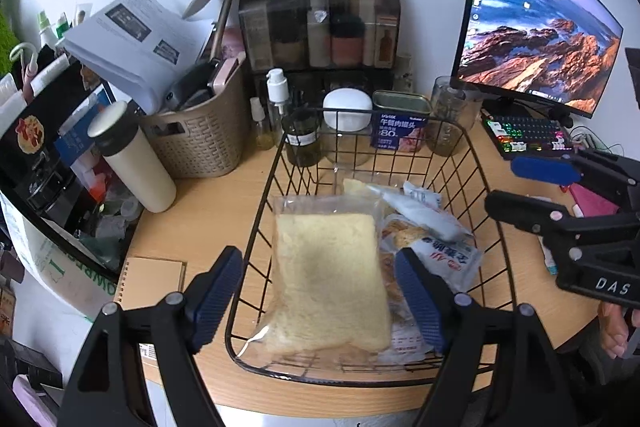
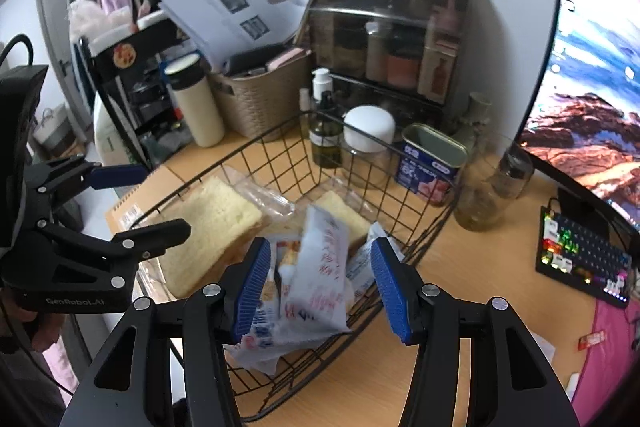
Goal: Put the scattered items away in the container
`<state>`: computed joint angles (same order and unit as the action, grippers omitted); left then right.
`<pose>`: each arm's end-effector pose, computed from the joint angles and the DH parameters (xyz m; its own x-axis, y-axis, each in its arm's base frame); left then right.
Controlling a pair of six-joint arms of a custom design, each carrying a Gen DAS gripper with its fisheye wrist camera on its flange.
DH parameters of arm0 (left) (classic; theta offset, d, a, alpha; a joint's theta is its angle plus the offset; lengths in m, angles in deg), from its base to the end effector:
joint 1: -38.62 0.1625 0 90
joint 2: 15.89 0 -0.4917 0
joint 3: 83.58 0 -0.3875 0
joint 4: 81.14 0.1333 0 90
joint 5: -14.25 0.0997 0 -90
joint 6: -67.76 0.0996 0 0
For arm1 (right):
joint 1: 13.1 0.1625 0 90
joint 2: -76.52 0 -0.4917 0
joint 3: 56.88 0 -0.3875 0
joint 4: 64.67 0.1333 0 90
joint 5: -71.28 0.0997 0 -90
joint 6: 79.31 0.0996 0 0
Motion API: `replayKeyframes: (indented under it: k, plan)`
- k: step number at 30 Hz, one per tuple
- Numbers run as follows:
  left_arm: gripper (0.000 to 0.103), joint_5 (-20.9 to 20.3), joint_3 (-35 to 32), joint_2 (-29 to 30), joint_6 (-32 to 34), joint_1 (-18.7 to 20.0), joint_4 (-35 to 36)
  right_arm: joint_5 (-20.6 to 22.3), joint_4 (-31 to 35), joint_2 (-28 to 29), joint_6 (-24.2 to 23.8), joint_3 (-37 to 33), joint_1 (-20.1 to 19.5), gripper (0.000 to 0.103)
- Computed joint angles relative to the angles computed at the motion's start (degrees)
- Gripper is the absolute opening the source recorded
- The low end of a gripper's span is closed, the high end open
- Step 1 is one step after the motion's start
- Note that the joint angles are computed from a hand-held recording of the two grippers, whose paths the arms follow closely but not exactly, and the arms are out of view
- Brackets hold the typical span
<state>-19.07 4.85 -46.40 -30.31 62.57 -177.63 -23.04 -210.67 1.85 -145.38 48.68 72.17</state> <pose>-0.5050 -0.4613 -0.0283 -0.6167 -0.3583 -0.7010 0.2904 0.7241 -0.6256 0.0763 -0.6033 0.3901 -0.4703 -0.7786 0.4155 -0.8756 0.4703 -0.1098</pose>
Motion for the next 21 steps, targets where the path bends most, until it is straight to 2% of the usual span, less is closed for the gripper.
replayKeyframes:
  k: [6, 14, 21]
  plan:
    - [0.081, 1.66, -4.22, 2.52, 2.34, -0.85, 0.50, 1.96, -0.23, -2.75, 1.58, -1.04, -1.87, 0.053]
    - [0.082, 3.29, -11.39, 7.77, 10.38, -1.22, -4.02, 4.09, -0.57, -7.01, 3.28, -4.14, -6.42, 0.053]
    - [0.083, 2.26, -23.67, 15.70, 13.72, -1.86, -2.02, 4.33, -0.65, -10.67, 6.02, -6.01, -11.10, 0.053]
